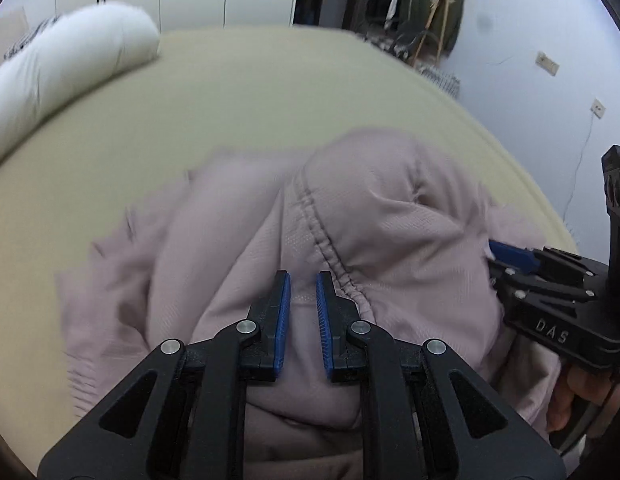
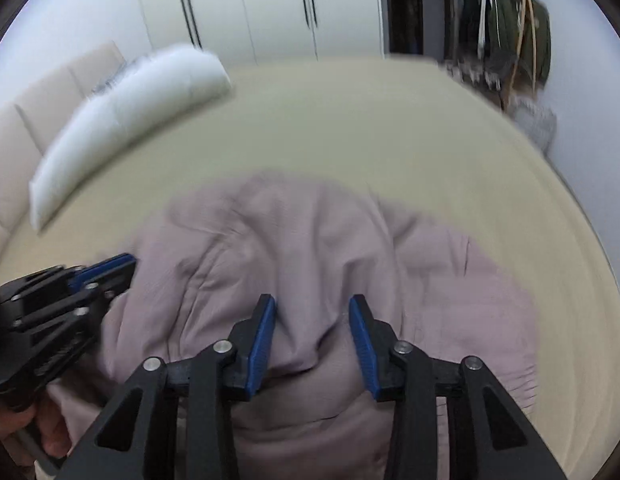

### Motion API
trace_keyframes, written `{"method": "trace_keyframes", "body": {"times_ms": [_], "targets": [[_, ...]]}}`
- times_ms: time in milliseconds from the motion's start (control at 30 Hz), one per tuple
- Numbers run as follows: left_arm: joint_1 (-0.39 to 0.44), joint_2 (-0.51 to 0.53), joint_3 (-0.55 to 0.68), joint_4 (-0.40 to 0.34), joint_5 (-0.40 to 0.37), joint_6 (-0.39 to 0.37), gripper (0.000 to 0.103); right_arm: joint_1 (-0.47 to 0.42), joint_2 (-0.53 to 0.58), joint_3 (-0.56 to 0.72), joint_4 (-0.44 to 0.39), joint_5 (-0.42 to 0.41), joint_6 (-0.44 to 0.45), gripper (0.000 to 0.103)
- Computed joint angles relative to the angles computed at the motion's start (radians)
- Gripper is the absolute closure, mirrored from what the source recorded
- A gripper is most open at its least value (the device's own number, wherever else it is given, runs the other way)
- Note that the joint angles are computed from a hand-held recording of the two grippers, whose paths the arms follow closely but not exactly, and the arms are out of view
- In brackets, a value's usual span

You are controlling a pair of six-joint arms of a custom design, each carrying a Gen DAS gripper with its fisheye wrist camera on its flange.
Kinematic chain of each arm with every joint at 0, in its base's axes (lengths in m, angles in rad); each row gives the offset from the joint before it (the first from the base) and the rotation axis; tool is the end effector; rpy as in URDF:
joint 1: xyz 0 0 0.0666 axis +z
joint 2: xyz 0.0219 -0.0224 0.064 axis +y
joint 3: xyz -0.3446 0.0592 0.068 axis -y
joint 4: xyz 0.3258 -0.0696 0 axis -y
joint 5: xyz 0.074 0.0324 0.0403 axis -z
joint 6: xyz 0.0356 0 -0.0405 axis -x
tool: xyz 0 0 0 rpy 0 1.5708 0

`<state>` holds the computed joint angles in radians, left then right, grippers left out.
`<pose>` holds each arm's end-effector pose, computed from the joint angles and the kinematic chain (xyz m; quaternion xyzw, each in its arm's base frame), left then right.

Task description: Fold large clothes

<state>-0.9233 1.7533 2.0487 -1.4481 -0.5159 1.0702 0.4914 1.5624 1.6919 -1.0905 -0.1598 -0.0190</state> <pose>0.3186 -0.3928 0.4560 -0.1222 0.9394 -0.0330 0.3185 0.4140 0.2276 0.4282 -0.2458 0.9188 0.1492 0.2703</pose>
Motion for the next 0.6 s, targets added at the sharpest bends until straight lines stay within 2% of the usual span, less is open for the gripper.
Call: {"method": "trace_keyframes", "body": {"times_ms": [67,133,233,300,333,400,500,600], "targets": [[-0.003,-0.005,-0.059,0.048,-0.003,-0.015,0.090,0.002,-0.033,-0.094,0.110,0.011,0.046,0.065],[0.008,-0.025,-0.102,0.090,0.019,-0.025,0.090,0.021,-0.054,-0.136,0.154,0.054,0.079,0.065],[0.025,-0.059,-0.120,0.106,0.028,-0.021,0.090,0.030,-0.030,-0.057,0.071,0.073,0.080,0.067],[0.016,-0.084,-0.102,0.083,-0.059,-0.001,0.090,0.034,-0.061,-0.025,0.038,0.068,0.018,0.068],[-0.011,-0.111,-0.113,0.083,-0.129,0.022,0.090,0.032,-0.113,-0.062,0.066,0.047,-0.003,0.068],[-0.046,-0.130,-0.122,0.071,-0.198,0.043,0.090,0.038,-0.180,-0.106,0.092,0.024,-0.004,0.068],[-0.034,-0.102,-0.130,0.055,-0.137,0.038,0.090,0.066,-0.215,-0.175,0.081,0.034,0.031,0.068],[0.014,-0.087,-0.187,0.103,-0.030,0.007,0.090,0.082,-0.209,-0.254,0.089,0.084,0.066,0.068]]}}
